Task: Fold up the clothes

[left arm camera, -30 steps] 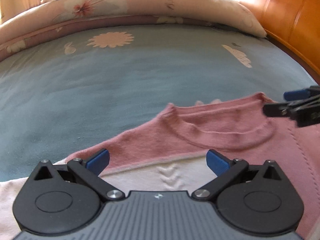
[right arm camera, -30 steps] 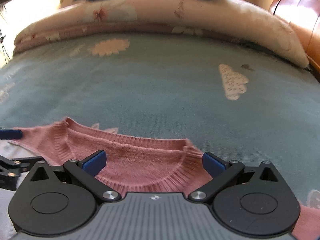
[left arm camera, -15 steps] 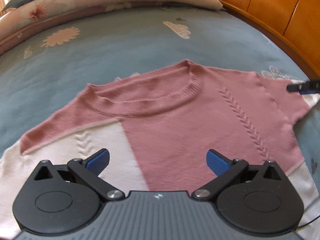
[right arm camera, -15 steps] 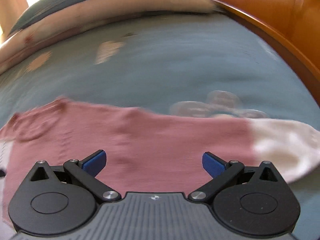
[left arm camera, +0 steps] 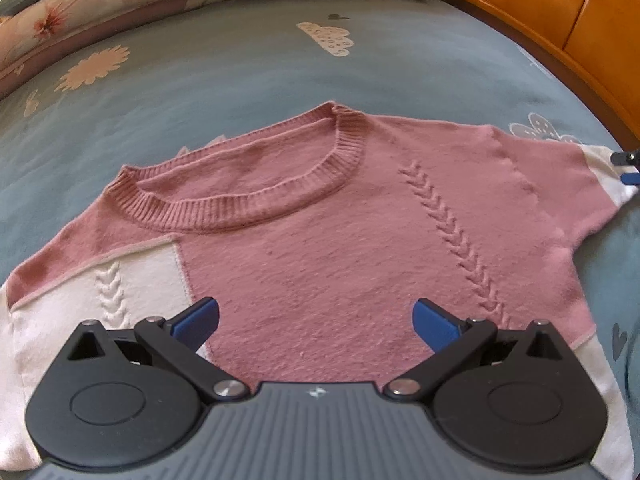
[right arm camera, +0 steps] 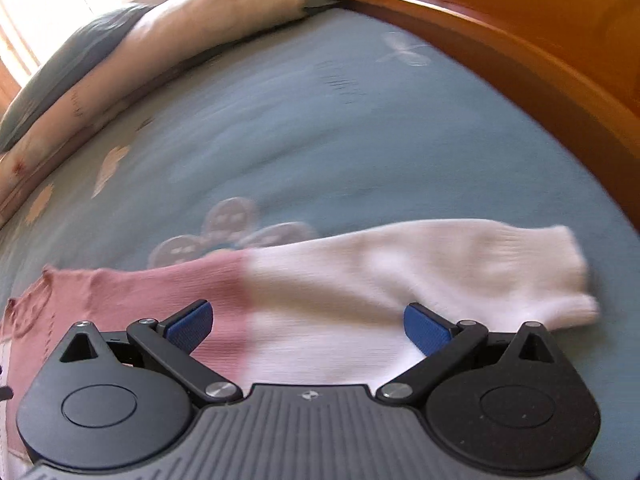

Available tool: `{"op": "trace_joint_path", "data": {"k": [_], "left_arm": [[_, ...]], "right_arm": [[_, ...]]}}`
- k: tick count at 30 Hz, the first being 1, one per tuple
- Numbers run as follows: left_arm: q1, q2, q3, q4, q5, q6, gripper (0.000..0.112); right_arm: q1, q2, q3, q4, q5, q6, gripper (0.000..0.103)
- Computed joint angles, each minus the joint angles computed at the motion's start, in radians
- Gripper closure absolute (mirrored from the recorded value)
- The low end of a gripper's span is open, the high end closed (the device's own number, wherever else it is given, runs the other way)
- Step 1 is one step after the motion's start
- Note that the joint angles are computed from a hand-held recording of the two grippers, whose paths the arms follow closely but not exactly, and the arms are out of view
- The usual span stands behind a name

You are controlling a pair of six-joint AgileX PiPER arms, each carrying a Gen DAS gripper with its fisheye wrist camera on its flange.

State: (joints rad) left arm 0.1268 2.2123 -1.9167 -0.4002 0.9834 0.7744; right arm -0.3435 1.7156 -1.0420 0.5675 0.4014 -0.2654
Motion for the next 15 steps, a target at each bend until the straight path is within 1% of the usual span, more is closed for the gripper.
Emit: {"op": "trace_joint_path", "data": {"k": [3, 4, 7, 8, 10, 11, 13, 15], "left_arm": [[-0.005, 0.002, -0.008, 0.004, 0.005, 0.011, 0.010], [-0.006, 0.005, -0.014, 0.006, 0.007, 0.009, 0.010], [-0.014, 0.017, -0.029, 0.016, 0.012, -0.011, 0.010], [-0.016, 0.020, -0.033, 0.014, 0.014, -0.012, 0.010], [-0.020, 0.024, -0.040, 0.009, 0.017, -0.012, 0.010], [-0.020, 0.022, -0.037, 0.006, 0.014, -0.002, 0.010], [-0.019, 0.020, -0.033, 0.002, 0.009, 0.013, 0.010], [-0.018, 0.027, -0.042, 0.004, 0.014, 0.010, 0.010]], "right_arm": [[-0.052, -0.014, -0.002, 0.019, 0.029, 0.025, 0.000], [-0.060, -0.020, -0.003, 0.037, 0.027, 0.028, 0.000], [-0.066, -0.028, 0.000, 0.155, -0.003, -0.044, 0.000], [-0.065, -0.008, -0.017, 0.162, 0.006, -0.055, 0.000], [-0.069, 0.054, -0.070, 0.101, 0.054, -0.007, 0.000], [-0.084, 0.071, -0.081, 0.112, 0.074, -0.025, 0.000], [-0.128, 0.077, -0.075, 0.206, 0.098, -0.124, 0.000], [-0.168, 0.072, -0.077, 0.212, 0.118, -0.103, 0.000]]}}
